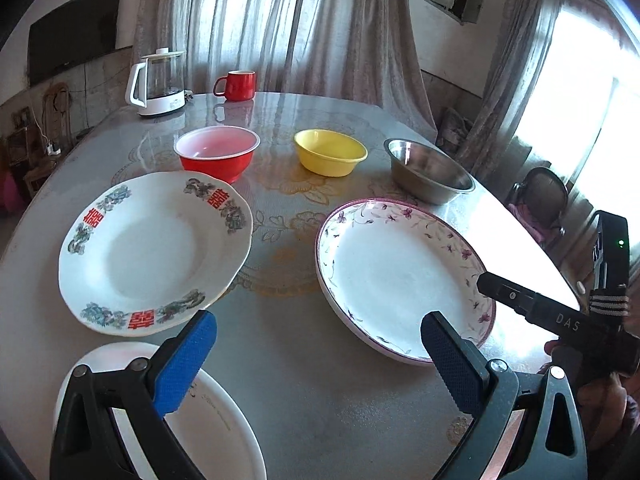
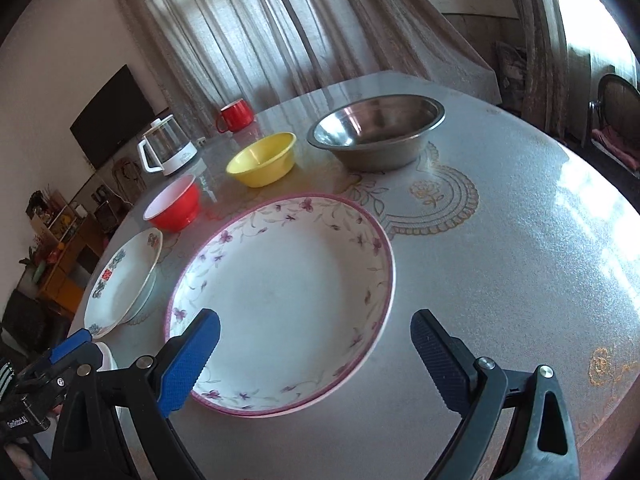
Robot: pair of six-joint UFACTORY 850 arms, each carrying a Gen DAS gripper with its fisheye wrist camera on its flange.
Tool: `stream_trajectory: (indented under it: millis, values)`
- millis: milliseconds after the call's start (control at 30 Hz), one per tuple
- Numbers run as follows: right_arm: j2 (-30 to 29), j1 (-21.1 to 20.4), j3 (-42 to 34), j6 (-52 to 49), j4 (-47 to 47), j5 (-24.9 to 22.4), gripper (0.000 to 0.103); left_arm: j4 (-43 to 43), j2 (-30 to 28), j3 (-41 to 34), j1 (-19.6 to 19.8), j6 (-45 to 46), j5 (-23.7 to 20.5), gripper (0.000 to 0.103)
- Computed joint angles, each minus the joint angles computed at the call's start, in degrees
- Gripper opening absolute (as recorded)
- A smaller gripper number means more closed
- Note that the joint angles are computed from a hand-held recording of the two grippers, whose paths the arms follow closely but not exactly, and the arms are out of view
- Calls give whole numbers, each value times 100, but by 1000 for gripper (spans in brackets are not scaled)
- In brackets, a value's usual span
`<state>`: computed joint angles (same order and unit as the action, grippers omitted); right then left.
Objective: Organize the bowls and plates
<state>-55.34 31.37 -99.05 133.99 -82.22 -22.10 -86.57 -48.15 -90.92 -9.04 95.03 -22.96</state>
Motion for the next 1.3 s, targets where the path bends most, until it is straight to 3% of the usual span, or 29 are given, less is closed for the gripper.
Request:
stream_trajectory:
  millis: [133, 167, 200, 267, 333, 400, 467, 633, 733, 900, 1067, 1233, 1300]
  values:
    - [-182, -142, -242, -1006, 1071, -80, 97, 1271, -297, -531, -72, -1246, -76, 102]
    - [-230, -172, -303, -1149, 1206, -113, 90, 1617, -402, -690, -105, -1552, -22, 99]
    - [-258, -196, -329, -1149, 1213, -132, 80, 1940, -484, -822, -134, -1872, 5, 88]
    - [-307, -251, -372, -1181, 1217, -123, 71, 2646, -677, -1146, -181, -2493, -110, 78]
    - [-365, -295, -441, -1396, 1398, -90, 59, 3105, -824, -1365, -243, -2879, -47, 73]
    - [-430, -334, -523, -1677, 1615, -47, 47, 3556, -1014, -1668, -261, -3382, -275, 62]
    - [-467, -346, -567, -1916, 1781, -66, 38, 3968, -1210, -1965, -292, -3869, -423, 59]
    - [-463, -357, -536, -1903, 1633, -98, 30, 4699, -1517, -2411, -386, -4526, -492, 49]
    - [-454, -384, -519, -1930, 1583, -7, 30, 5135, -1715, -2711, -406, -5006, -707, 30]
    - [-530, -382, -662, -2393, 1776, -39, 30, 4913, -1649, -2562, -410, -4803, -549, 26]
    - [-700, -310, -948, -2935, 1955, -290, 23, 4279, -1514, -2265, -366, -4326, -357, 22]
    - [-603, -394, -798, -2778, 1938, 7, 19, 3880, -1459, -2171, -290, -4164, -409, 20]
    - [-563, -404, -740, -2483, 1657, 64, 19, 4096, -1453, -2167, -310, -4367, -260, 20]
